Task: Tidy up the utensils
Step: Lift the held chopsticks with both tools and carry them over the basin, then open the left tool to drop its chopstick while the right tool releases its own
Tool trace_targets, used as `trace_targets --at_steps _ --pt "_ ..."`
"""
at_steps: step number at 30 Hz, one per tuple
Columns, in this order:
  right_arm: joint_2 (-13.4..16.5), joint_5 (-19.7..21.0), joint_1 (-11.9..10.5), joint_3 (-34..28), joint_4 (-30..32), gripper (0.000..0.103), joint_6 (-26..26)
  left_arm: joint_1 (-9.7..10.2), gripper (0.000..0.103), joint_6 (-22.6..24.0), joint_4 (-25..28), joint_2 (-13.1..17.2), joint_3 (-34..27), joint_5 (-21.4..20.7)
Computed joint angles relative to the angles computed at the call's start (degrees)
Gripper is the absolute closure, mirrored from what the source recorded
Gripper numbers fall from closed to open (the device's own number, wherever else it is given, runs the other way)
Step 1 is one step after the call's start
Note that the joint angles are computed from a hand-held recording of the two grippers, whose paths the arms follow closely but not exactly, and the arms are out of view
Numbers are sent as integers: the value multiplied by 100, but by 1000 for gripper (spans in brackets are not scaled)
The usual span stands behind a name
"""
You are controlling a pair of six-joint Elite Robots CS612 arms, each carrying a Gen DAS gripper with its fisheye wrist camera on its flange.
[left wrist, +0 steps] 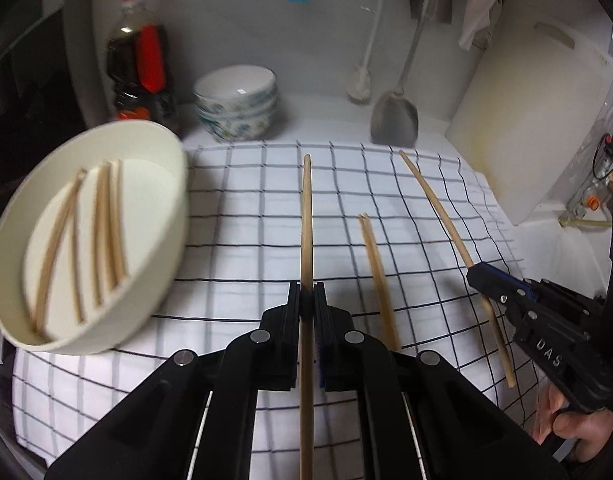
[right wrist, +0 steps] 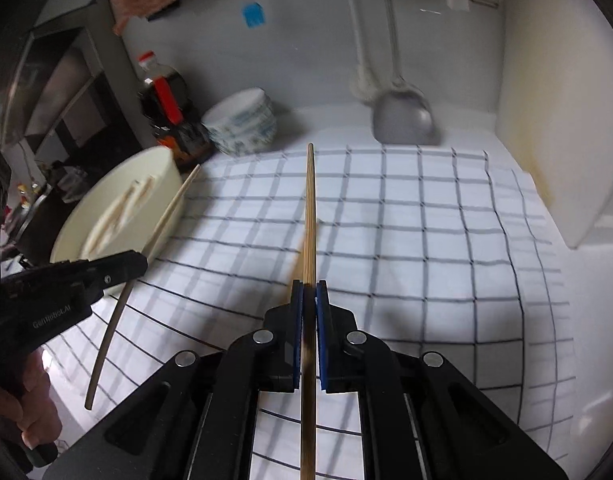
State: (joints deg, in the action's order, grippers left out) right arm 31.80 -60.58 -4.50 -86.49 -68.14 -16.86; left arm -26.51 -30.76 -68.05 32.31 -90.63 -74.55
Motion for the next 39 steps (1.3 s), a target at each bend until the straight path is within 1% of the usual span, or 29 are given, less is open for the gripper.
trace_targets --at_steps 3,6,9,11,13,15,17,20,22,25,26,28,32,36,39 --pt "-120 193 117 55 -34 97 -90 53 96 -80 220 -10 -259 269" --pt "-237 323 298 157 -73 97 -153 166 96 -165 431 10 -510 503" --pt "-324 456 513 295 -188 97 -69 380 96 -78 518 -9 -662 550" --pt "-384 419 708 452 -352 97 100 543 96 36 544 -16 -700 540" --pt "-458 414 867 649 -479 97 306 762 96 139 557 -39 -694 454" --pt "-534 257 1063 862 -661 97 454 931 96 299 388 -24 -697 437" --pt "-586 117 1198 1018 -813 97 563 1093 96 527 152 7 -677 327" --pt "-712 -115 1408 1371 -922 97 824 1336 96 773 24 -5 -471 -6" --pt "-787 -208 1495 1572 -921 97 923 1456 96 866 -6 -26 -335 -267" --pt "-910 -281 1589 1887 -916 97 1029 1564 96 968 -9 -44 -132 -475" --pt "-953 -399 1629 1997 -921 97 1020 1592 96 1002 9 -50 -66 -542" --pt "-970 -506 1666 2064 -871 97 999 1637 96 997 34 -50 31 -661" --pt "-1009 -563 1712 2209 -810 97 948 1665 96 930 148 -47 159 -666" --pt "-1080 -601 1740 2426 -739 97 982 1730 96 809 220 -69 292 -831" --pt "-1128 -664 1760 2533 -672 97 923 1739 96 741 205 -86 382 -794"
